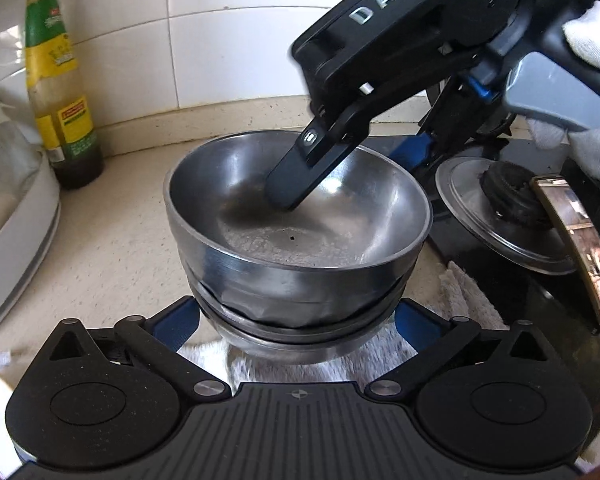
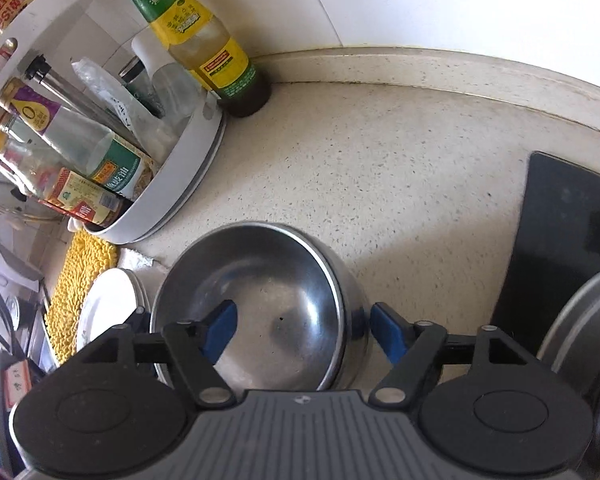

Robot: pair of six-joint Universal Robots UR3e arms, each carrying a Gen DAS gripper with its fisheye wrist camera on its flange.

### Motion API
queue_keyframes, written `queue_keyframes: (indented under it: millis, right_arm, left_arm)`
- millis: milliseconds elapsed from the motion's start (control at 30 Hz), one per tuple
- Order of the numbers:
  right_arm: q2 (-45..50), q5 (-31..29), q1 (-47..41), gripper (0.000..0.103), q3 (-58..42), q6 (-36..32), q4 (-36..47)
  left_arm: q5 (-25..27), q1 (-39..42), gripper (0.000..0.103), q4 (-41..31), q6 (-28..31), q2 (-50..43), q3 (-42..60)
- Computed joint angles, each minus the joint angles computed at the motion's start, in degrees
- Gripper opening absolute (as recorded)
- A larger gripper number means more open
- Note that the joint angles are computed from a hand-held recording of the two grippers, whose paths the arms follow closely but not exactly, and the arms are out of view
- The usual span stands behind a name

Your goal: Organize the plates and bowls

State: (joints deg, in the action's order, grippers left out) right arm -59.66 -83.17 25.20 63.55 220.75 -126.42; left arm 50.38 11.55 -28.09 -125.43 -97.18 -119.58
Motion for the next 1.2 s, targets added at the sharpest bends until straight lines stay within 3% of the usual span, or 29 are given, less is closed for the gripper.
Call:
queue_keyframes:
  millis: [67, 200, 467, 700, 967, 1200]
  right_arm:
    - [-0.1, 1.2, -1.0, 0.098, 2.1, -1.0, -3.2]
    - [0.2, 4.8, -3.6, 0.098, 5.1, -2.2, -6.1]
    - [1.3, 11.8, -8.0, 0.097, 8.9, -3.4, -11.6]
    - [2.3, 10.9, -8.0, 0.094, 8.6, -4.6, -12.5]
    - [-1.0, 7.4, -6.1, 0.093, 11.3, -3.0, -12.9]
    - [-2.3, 2.8, -2.6, 0.093, 6.5, -1.8, -9.0]
  left_arm:
    - [0.6, -1.3, 0.103, 2.4, -2.3, -2.3, 1.5]
    - [3.6, -4.6, 0.103, 5.3, -5.0, -5.9, 4.9]
    - [3.9, -5.5, 0.103, 7.5, -4.1, -8.1, 6.1]
    - [5.9, -7.8, 0.103, 13.2, -6.2, -12.4, 7.8]
    - [4.4, -7.1, 0.103, 11.0, -4.3, -9.4, 6.2]
    - [1.1, -4.2, 0.103, 7.8, -2.7, -3.0, 3.9]
